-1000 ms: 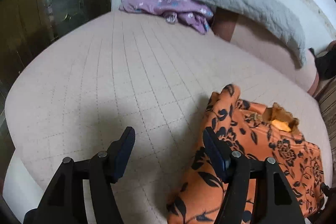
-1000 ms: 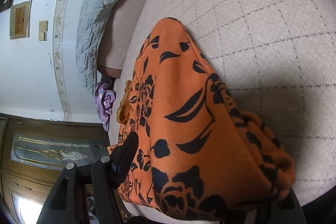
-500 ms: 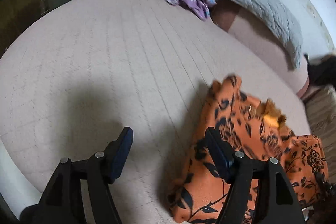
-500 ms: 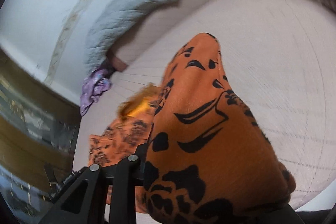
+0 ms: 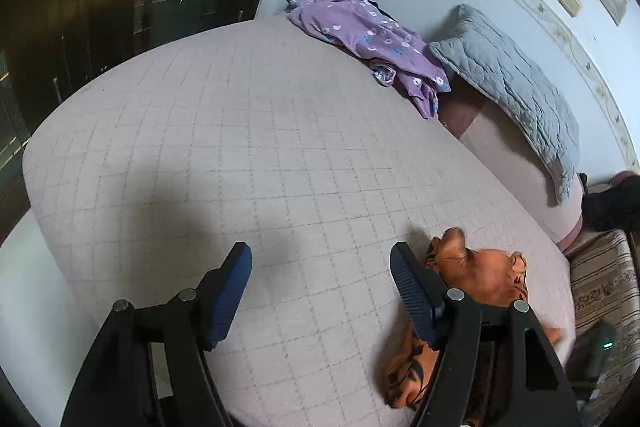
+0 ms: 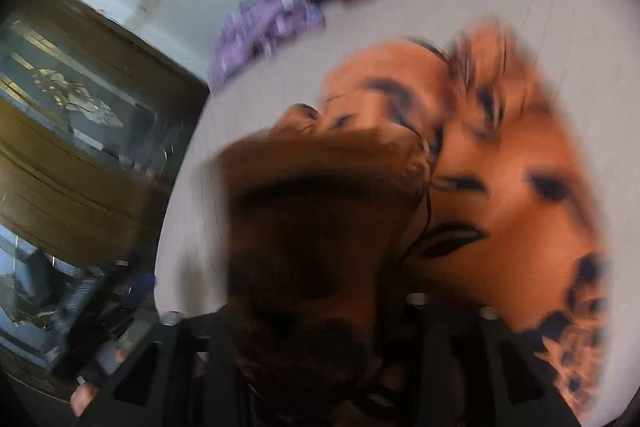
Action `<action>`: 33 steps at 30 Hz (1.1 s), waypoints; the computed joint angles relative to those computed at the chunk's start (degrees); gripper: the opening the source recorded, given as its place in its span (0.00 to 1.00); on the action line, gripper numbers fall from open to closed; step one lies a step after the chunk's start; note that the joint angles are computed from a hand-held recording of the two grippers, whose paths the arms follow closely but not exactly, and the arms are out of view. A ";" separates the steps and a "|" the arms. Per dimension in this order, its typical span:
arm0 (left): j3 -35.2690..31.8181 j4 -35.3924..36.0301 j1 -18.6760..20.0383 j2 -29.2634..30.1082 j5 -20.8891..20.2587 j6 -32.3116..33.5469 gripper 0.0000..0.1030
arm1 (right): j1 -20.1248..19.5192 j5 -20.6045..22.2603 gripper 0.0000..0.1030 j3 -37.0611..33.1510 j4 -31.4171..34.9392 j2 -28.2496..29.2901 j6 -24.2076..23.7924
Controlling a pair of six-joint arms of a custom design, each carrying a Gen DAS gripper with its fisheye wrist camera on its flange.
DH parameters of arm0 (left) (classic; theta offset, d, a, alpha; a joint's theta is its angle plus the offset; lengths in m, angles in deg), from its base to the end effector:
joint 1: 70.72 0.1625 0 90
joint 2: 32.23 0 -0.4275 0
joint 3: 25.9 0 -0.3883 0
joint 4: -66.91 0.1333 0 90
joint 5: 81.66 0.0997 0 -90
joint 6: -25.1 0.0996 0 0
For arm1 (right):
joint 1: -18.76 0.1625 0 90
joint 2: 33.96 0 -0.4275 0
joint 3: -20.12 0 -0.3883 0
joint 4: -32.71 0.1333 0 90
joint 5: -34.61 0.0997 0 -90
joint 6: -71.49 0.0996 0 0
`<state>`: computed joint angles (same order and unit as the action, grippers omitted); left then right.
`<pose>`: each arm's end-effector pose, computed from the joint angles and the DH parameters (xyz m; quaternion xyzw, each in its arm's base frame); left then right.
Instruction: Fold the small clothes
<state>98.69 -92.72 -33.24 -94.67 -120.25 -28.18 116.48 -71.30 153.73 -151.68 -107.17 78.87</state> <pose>-0.2573 -0.4634 0.1495 -0.0343 0.8989 -0.3807 0.2142 0.1657 -0.4332 0.2105 -0.0376 -0.9472 0.3044 0.0932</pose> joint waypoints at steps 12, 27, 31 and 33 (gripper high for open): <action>-2.65 -10.16 -5.09 3.65 -7.38 11.49 0.70 | -12.69 32.19 0.75 9.88 12.70 -21.84 -13.39; -6.56 -0.95 0.94 15.28 -17.21 6.14 0.79 | -16.76 16.33 0.01 11.75 14.06 -23.55 -12.90; -6.95 -3.25 1.33 16.33 -15.18 10.09 0.82 | -13.72 14.82 0.07 7.13 22.10 -24.55 -14.24; -6.76 -5.43 0.97 17.59 -13.21 11.92 0.84 | -11.75 14.11 0.07 5.01 20.81 -23.39 -14.40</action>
